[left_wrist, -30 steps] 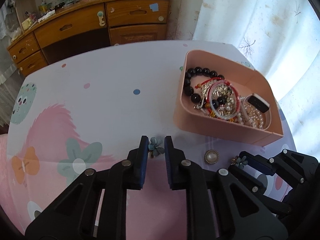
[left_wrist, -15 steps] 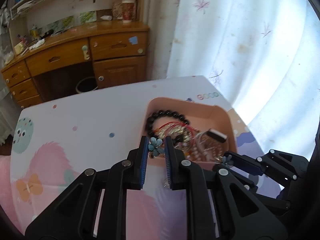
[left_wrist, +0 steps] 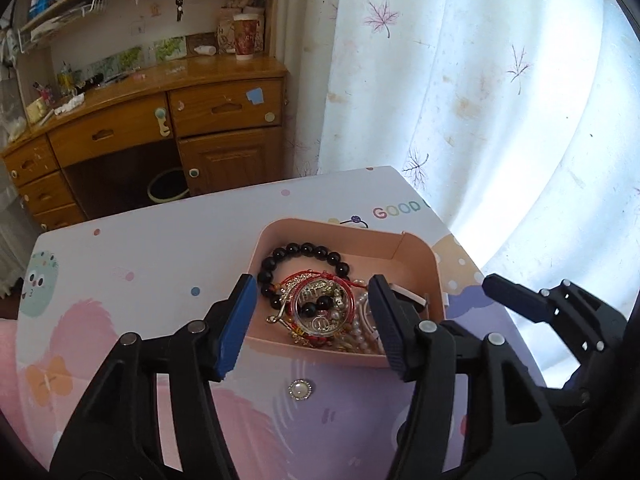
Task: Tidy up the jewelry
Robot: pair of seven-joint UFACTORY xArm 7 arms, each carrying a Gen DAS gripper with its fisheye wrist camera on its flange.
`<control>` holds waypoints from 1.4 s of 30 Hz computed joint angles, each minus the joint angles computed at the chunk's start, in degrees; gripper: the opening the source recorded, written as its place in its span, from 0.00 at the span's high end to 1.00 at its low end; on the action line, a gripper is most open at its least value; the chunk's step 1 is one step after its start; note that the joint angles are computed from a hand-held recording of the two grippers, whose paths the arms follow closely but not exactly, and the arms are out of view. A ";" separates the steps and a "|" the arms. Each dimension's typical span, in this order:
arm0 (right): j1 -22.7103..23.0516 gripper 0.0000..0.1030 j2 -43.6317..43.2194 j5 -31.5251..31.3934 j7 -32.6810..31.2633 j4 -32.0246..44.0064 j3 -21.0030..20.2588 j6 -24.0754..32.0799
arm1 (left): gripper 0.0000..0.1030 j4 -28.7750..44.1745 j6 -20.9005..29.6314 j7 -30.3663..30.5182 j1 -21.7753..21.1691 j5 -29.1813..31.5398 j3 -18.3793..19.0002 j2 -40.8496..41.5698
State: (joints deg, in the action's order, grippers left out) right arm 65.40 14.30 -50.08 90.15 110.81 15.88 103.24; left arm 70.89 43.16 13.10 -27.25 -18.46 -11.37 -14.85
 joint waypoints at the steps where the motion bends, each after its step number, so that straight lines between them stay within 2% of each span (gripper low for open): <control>1: 0.02 0.50 -0.21 0.23 0.43 -0.18 0.04 0.06 | 0.47 -0.27 0.98 0.03 0.05 0.08 0.14 -0.29; 5: -0.37 0.40 -1.27 1.70 2.57 -1.75 0.61 0.07 | 0.47 -2.92 3.52 -0.68 0.79 1.75 0.21 -1.84; 9: -1.81 0.35 -3.39 4.62 5.25 -4.69 1.71 -1.32 | 0.47 -7.13 4.38 -1.06 0.93 2.36 0.04 -3.59; 10: -1.92 0.31 -3.43 5.13 6.25 -5.00 2.18 -1.32 | 0.47 -7.87 4.74 -1.29 0.97 2.98 -0.21 -3.68; 12: -2.41 0.26 -4.22 6.40 7.65 -6.19 2.80 -1.21 | 0.49 -10.07 3.62 -1.14 0.76 3.90 -0.68 -4.16; 14: -3.02 0.26 -5.02 8.40 9.66 -7.61 3.42 -1.86 | 0.54 -11.96 2.69 -1.16 0.46 4.60 -1.02 -4.37; 16: -4.15 0.26 -6.92 11.30 13.17 -10.43 4.17 -4.05 | 0.65 -13.04 2.51 -2.70 0.68 6.29 -1.72 -4.02; 18: -5.48 0.26 -9.69 14.04 18.22 -14.60 5.22 -7.78 | 0.69 -14.00 1.89 -3.49 0.47 6.90 -1.87 -3.89; 21: -7.60 0.26 -11.79 17.05 22.25 -18.13 6.96 -10.88 | 0.77 -14.86 0.92 -4.40 0.15 7.56 -1.92 -3.64; 25: -9.38 0.26 -12.42 18.17 22.74 -19.69 8.67 -12.43 | 0.86 -15.95 -0.89 -3.61 -0.81 5.96 -1.13 -3.71; 29: -10.20 0.26 -12.52 17.71 22.13 -20.10 9.29 -13.44 | 0.89 -16.03 -1.53 -2.63 -1.47 4.96 -0.77 -4.25; 31: -10.53 0.26 -12.59 17.69 21.58 -19.91 9.33 -13.75 | 0.98 -15.57 -2.00 -2.59 -1.67 4.27 -0.66 -4.53; 36: -10.84 0.26 -13.06 17.84 21.16 -20.14 9.59 -14.13 | 0.98 -14.09 -4.68 -0.98 -2.86 0.45 0.45 -5.63; 39: -11.12 0.26 -13.51 18.19 21.67 -20.52 9.88 -13.89 | 1.00 -12.40 -4.69 -1.85 -2.31 1.45 -0.08 -5.04; 42: -11.30 0.26 -13.92 18.47 21.84 -20.90 10.22 -13.63 | 1.00 -10.30 -0.78 -2.62 -1.65 2.77 -0.20 -4.48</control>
